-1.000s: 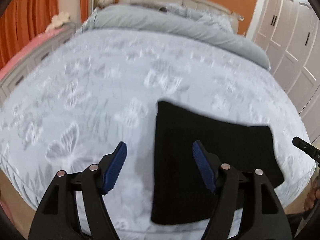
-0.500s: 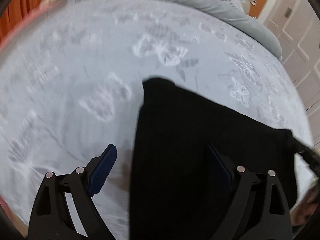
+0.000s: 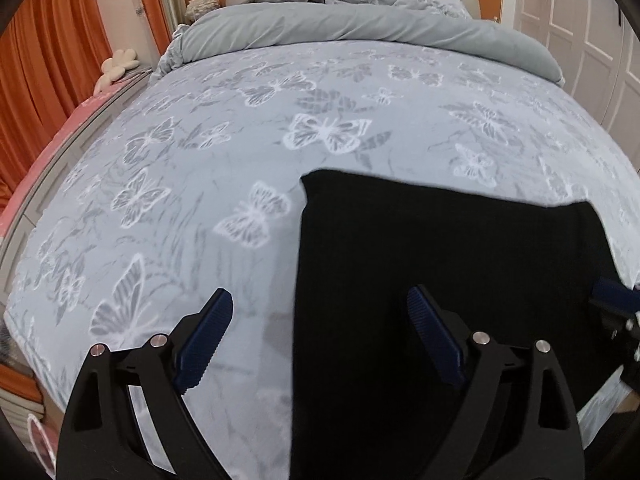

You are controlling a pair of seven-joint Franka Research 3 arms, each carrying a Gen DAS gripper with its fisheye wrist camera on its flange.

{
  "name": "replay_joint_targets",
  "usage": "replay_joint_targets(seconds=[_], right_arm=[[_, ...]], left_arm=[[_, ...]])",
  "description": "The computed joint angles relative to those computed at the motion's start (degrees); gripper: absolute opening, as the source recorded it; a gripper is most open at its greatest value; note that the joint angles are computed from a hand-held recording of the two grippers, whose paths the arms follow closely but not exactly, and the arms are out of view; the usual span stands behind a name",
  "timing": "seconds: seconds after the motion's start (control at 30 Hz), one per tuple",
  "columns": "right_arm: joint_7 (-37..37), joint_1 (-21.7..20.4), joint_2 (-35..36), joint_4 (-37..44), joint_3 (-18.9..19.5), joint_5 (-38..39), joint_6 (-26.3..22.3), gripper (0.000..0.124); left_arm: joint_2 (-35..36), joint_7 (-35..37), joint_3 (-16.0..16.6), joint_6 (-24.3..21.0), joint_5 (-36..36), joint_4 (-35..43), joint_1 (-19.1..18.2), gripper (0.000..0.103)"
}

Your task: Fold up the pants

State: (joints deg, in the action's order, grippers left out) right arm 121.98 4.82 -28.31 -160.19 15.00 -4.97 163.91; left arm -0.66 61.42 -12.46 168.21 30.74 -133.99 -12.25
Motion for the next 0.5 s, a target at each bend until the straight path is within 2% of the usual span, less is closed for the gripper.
replay_joint_targets(seconds=[0.07,0.17,0.33,0.43,0.5], right_arm=[[1.3,-1.3,0.3,-0.3,2.8,-2.4,-0.4,0.036],[4.3,-3.4,-0.1,-0.5,5.9,-6.1,-0.4,0.037],[5.0,-0.5,-1.8,-1.3,2.7,-4.3,0.4,0.038],[5.2,-2.0,-0.9,-0.7,3.9,-5.3,-0.6,0.051],[4.8,-2.0,0.7,-0.2,3.8,-6.1,-0.9,0.051]], left_arm=[[-1.1,-0.1,0.1,-0.1,0.0,-1.2,0.1,0.087],[-1.8,-1.3,-0.1,-0.5,0.9,-2.2,0.4,0.088],[-2.6,-4.0,-0.4,-0.8,4.1,-2.9,0.9,0.088],[-2.9,-4.1,-0.5,-1.1,4.2,-3.1,0.9,0.088],[-3.0,-2.5,-0.3,-1.4,2.6,-3.4,0.7,0.089]])
